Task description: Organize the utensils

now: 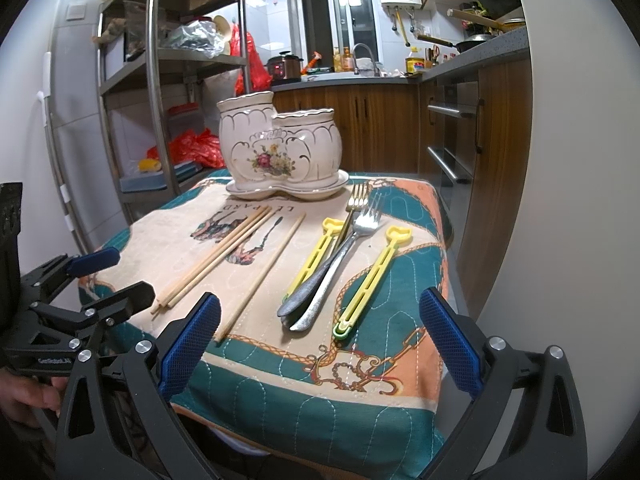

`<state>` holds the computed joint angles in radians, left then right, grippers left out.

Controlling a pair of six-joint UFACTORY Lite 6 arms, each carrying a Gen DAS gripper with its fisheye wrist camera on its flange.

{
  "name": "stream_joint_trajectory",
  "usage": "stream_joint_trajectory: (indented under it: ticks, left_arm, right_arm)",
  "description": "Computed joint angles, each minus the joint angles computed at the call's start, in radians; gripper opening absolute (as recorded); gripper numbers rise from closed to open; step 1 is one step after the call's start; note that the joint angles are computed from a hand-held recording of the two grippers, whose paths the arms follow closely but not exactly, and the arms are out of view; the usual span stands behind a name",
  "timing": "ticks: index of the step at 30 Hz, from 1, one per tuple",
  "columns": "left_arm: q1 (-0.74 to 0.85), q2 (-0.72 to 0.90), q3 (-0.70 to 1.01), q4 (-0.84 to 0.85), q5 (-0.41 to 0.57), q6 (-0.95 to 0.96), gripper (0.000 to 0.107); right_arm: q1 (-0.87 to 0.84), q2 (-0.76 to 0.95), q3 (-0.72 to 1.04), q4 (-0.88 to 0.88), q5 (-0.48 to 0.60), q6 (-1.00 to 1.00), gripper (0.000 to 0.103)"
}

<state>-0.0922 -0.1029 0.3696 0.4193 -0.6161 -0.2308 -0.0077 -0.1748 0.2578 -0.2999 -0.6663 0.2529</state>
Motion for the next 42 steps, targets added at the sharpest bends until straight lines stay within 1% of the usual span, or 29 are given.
stream_joint_trajectory:
  ticks: [5,9,12,14,16,18,20,21,23,24,25,26,29,34,36,39,41,42]
  left_arm:
    - [0.006,0.009,0.004,0.014,0.002,-0.007,0.098]
    - [0.029,0.026,0.024,0.064,0.001,-0.048,0.098]
    - [0.041,0.045,0.057,0.077,0.02,-0.069,0.097]
    - [0.048,0.066,0.085,0.092,0.033,-0.087,0.095]
    - [0.049,0.097,0.128,0.112,0.058,-0.102,0.089]
    - [0.049,0.124,0.167,0.125,0.083,-0.116,0.083]
    - [0.054,0.164,0.226,0.171,0.117,-0.17,0.075]
    - [0.056,0.185,0.257,0.198,0.134,-0.201,0.073]
    - [0.057,0.228,0.32,0.252,0.167,-0.256,0.064]
    - [0.053,0.259,0.365,0.285,0.191,-0.293,0.062]
    - [0.053,0.279,0.395,0.316,0.206,-0.324,0.058]
    - [0.051,0.317,0.449,0.387,0.232,-0.396,0.054]
    - [0.037,0.413,0.589,0.587,0.297,-0.597,0.052]
    - [-0.001,0.525,0.745,0.809,0.396,-0.814,0.051]
    - [-0.007,0.572,0.803,0.988,0.408,-0.987,0.05]
    - [-0.022,0.603,0.853,1.196,0.439,-1.189,0.05]
    - [-0.029,0.616,0.876,1.284,0.458,-1.271,0.05]
    - [-0.028,0.623,0.891,1.363,0.457,-1.348,0.05]
  right_arm:
    - [0.0,0.0,0.0,0.0,0.0,0.0,0.099]
    - [-0.002,-0.003,0.0,-0.005,0.003,0.004,0.099]
    - [-0.003,-0.007,-0.001,-0.009,0.004,0.007,0.099]
    - [-0.005,-0.008,-0.001,-0.012,0.003,0.011,0.099]
    - [-0.003,-0.007,0.003,-0.019,0.005,0.023,0.099]
    - [0.018,0.008,0.01,0.014,-0.002,0.007,0.099]
    - [-0.006,0.005,0.008,-0.022,-0.004,0.03,0.099]
    - [-0.003,0.007,0.001,-0.01,-0.01,0.023,0.099]
    - [-0.015,-0.016,0.006,-0.036,0.015,0.046,0.099]
    - [-0.007,-0.032,0.005,-0.033,0.029,0.05,0.099]
    - [-0.018,-0.027,0.003,-0.044,0.02,0.053,0.099]
    - [-0.017,-0.028,0.002,-0.036,0.019,0.045,0.099]
    - [-0.021,-0.027,0.003,-0.043,0.015,0.051,0.099]
    - [-0.043,-0.026,0.003,-0.078,0.004,0.081,0.099]
    - [-0.054,-0.033,0.001,-0.097,0.003,0.097,0.099]
    - [-0.066,-0.026,0.008,-0.123,0.002,0.119,0.099]
    - [-0.067,-0.009,0.03,-0.127,0.02,0.126,0.099]
    - [-0.063,0.0,0.046,-0.115,0.04,0.12,0.099]
